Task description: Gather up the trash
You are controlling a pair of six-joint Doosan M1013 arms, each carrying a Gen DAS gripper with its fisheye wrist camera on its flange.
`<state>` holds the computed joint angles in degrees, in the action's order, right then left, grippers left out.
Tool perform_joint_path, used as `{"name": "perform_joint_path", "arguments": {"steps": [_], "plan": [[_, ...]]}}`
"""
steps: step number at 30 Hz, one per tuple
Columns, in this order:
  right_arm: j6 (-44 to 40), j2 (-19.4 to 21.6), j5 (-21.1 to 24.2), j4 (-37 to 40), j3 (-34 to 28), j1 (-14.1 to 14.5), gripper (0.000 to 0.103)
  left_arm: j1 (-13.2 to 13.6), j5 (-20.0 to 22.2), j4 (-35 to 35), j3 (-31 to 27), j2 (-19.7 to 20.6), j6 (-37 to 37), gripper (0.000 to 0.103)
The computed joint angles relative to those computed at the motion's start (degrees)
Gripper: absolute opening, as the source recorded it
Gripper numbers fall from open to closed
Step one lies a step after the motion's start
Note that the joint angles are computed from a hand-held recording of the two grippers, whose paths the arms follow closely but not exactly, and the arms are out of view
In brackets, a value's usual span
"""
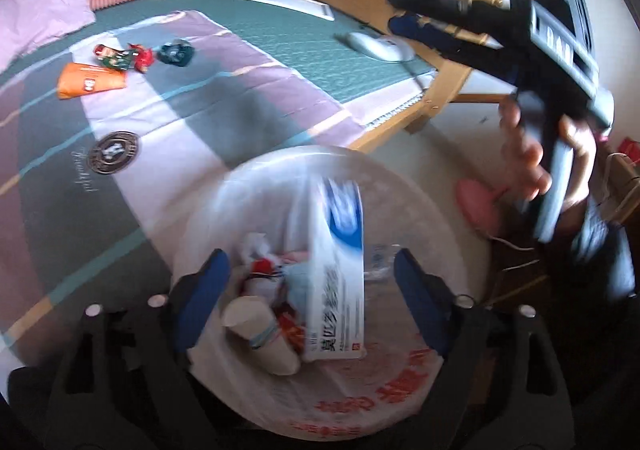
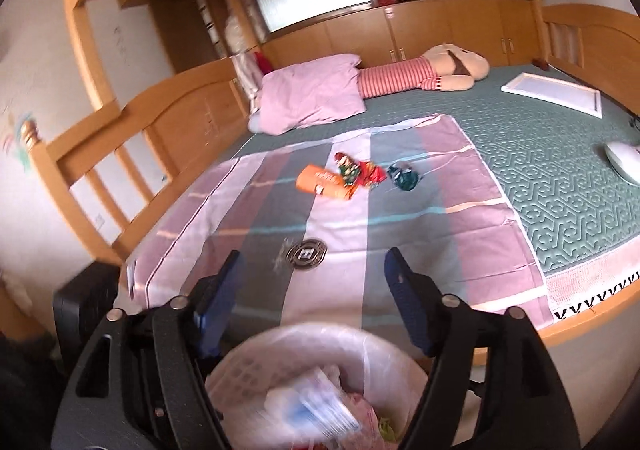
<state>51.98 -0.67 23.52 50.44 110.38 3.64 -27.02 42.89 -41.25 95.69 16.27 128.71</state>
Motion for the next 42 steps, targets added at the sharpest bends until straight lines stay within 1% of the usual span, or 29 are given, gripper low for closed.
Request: {"name": "perform_joint_path", "arguments": {"steps": [2,3,5,6,7,8,11,13,14,15,17,18,19,20,22,23,24,25,27,28,29,30,31,32,33,34,36,40,42], "plan": [[4.7,1.4,-0.9,-4.7,-1.5,0.5,0.074,1.0,-1.6,0.0,0.1,-0.1,-1.1,0.087],[10.1,2.7,-1.8,-10.3,-2.9,1.2,0.076,1.7,-3.2,0.6,0.2,-0.2,-2.9,0.088],[20.0,5.6,-2.2,-20.8,-6.2,2.5,0.076,2.8,-6.7,3.4,0.2,-0.2,-8.0,0.089],[22.0,6.9,-2.1,-23.0,-7.5,2.8,0.077,3.4,-8.7,6.4,0.3,-0.1,-12.3,0.09],[24.7,8.9,-1.7,-25.5,-9.6,3.3,0.078,3.7,-10.4,10.7,-0.1,0.2,-18.1,0.091],[26.7,11.1,-0.9,-26.9,-12.0,3.6,0.078,4.1,-11.6,14.6,-0.4,0.6,-22.9,0.091],[32.0,17.3,2.9,-29.5,-19.2,4.4,0.078,5.7,-15.6,29.1,-0.8,2.1,-40.3,0.092],[36.1,22.7,5.8,-33.8,-25.4,5.5,0.079,6.3,-17.0,36.8,-0.8,3.1,-48.8,0.092],[38.4,24.7,7.1,-36.2,-27.8,6.0,0.079,6.6,-17.4,39.2,-0.8,3.6,-51.5,0.092],[43.0,27.6,9.2,-41.4,-31.4,6.8,0.08,7.2,-17.6,40.5,-0.9,4.2,-53.4,0.092],[47.8,33.4,14.2,-48.9,-38.9,8.2,0.08,8.3,-17.8,38.8,-1.0,5.3,-53.3,0.093],[49.1,35.3,15.6,-51.0,-41.3,8.6,0.08,9.1,-15.4,34.3,-1.9,6.1,-51.2,0.092],[51.7,37.6,17.5,-53.4,-44.2,8.9,0.08,9.8,-14.3,28.8,-2.1,6.3,-48.1,0.092],[55.4,40.5,20.2,-55.5,-48.1,9.1,0.08,10.2,-15.0,25.1,-1.5,6.1,-45.6,0.093],[59.3,44.2,23.6,-55.8,-53.2,8.7,0.08,10.4,-18.0,20.9,0.0,5.1,-41.6,0.096],[61.5,46.0,25.1,-56.6,-55.6,8.6,0.08,10.6,-18.5,16.1,0.4,4.9,-36.8,0.096],[64.5,48.3,27.5,-58.2,-58.9,8.5,0.08,10.9,-18.5,13.8,0.5,4.8,-34.6,0.096],[66.5,49.7,29.2,-59.1,-60.9,8.5,0.08,11.1,-18.4,12.0,0.7,4.6,-33.3,0.096],[67.9,52.4,32.5,-58.9,-64.4,8.3,0.079,11.5,-18.0,9.0,0.7,4.7,-31.8,0.096],[67.0,53.2,33.4,-57.4,-65.3,8.2,0.074,11.6,-18.3,7.9,1.0,4.7,-31.5,0.096],[66.2,53.5,33.3,-56.9,-65.4,8.4,0.068,11.6,-18.7,7.2,1.2,4.6,-31.5,0.096],[65.5,53.4,32.7,-57.9,-65.0,8.8,0.057,11.7,-19.2,5.9,1.3,4.6,-30.6,0.096],[63.0,53.0,31.4,-56.9,-64.0,9.1,0.044,11.8,-19.5,4.3,1.4,4.6,-29.4,0.096],[60.1,52.7,31.0,-53.9,-63.5,9.1,0.04,11.9,-19.7,3.1,1.5,4.7,-28.5,0.096],[56.2,52.1,30.6,-49.1,-62.4,9.0,0.037,11.9,-19.9,1.8,1.5,4.7,-27.8,0.096],[52.3,51.3,30.2,-44.5,-61.1,9.1,0.031,12.1,-20.0,0.8,1.4,4.9,-27.1,0.096],[46.1,49.9,30.6,-37.7,-58.8,9.4,0.027,12.1,-20.2,-0.2,1.3,5.0,-26.9,0.096],[36.7,46.9,33.2,-25.0,-53.1,10.1,0.026,11.9,-20.9,2.3,1.5,4.9,-30.1,0.096],[32.8,45.3,33.7,-20.2,-50.3,10.4,0.026,12.0,-20.7,3.6,1.4,4.9,-32.6,0.097]]}}
